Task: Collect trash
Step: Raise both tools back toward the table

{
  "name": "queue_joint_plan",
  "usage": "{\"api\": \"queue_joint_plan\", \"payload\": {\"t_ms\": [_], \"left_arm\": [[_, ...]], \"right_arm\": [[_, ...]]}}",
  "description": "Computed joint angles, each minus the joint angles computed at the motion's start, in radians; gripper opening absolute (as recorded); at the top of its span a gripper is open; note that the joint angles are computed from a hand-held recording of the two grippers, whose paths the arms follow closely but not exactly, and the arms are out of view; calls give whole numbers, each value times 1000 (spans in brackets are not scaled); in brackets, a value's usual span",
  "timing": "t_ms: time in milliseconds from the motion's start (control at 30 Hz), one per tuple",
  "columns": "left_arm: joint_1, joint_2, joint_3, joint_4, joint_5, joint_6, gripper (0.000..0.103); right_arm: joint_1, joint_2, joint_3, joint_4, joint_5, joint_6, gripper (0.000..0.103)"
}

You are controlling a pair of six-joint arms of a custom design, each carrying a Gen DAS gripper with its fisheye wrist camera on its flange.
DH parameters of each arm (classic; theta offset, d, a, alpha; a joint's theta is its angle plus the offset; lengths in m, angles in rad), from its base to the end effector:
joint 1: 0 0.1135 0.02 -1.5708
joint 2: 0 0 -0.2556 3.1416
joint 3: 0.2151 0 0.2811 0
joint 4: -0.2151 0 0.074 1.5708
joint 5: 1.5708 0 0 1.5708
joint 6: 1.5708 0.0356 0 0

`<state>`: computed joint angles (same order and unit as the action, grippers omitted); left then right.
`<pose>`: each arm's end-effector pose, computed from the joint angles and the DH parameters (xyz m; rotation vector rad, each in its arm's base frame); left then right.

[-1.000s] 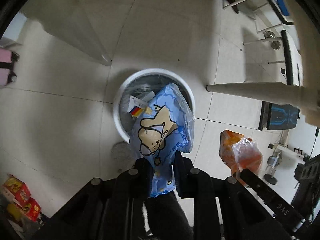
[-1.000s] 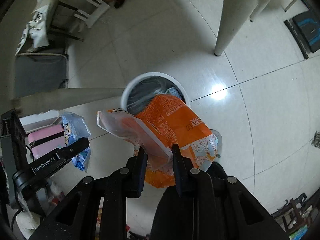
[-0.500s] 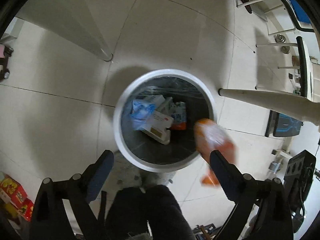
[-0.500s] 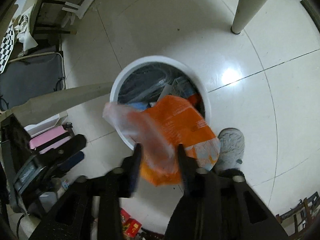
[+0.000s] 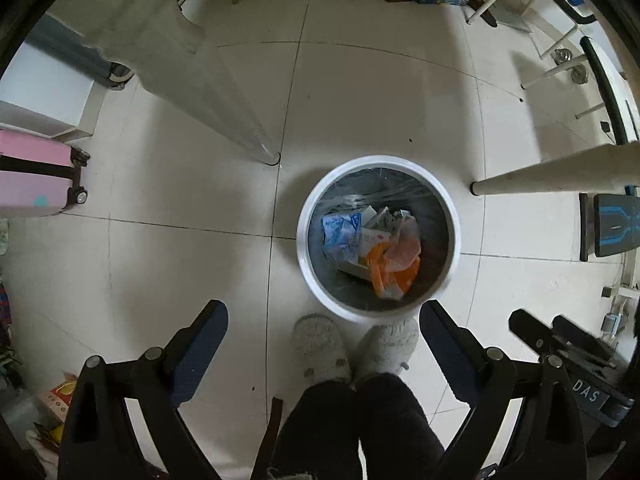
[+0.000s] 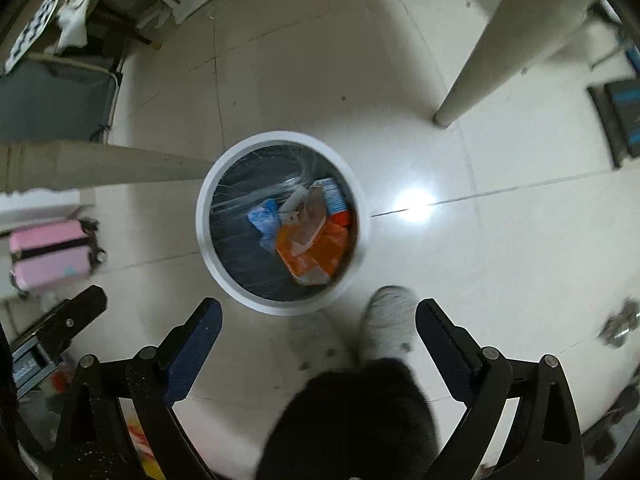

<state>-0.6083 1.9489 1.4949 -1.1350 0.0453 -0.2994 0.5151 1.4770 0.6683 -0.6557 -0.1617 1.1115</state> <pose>0.3154 -0.2216 0.1750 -0.4770 -3.0681 0.0508 0.2066 0.1235 0.1022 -0.8932 -2.9513 -0.2910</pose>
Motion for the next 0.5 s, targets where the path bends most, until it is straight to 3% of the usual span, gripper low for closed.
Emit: {"api": "queue_joint_plan", "payload": {"t_ms": [267, 500], "left_arm": [[-20, -153, 52, -195, -21, -13, 98], [-37, -229, 251, -426, -15, -16, 98]], "right_arm": [[82, -192, 205, -401, 48, 37, 98], [171, -253, 509, -744, 87, 105, 98]]}}
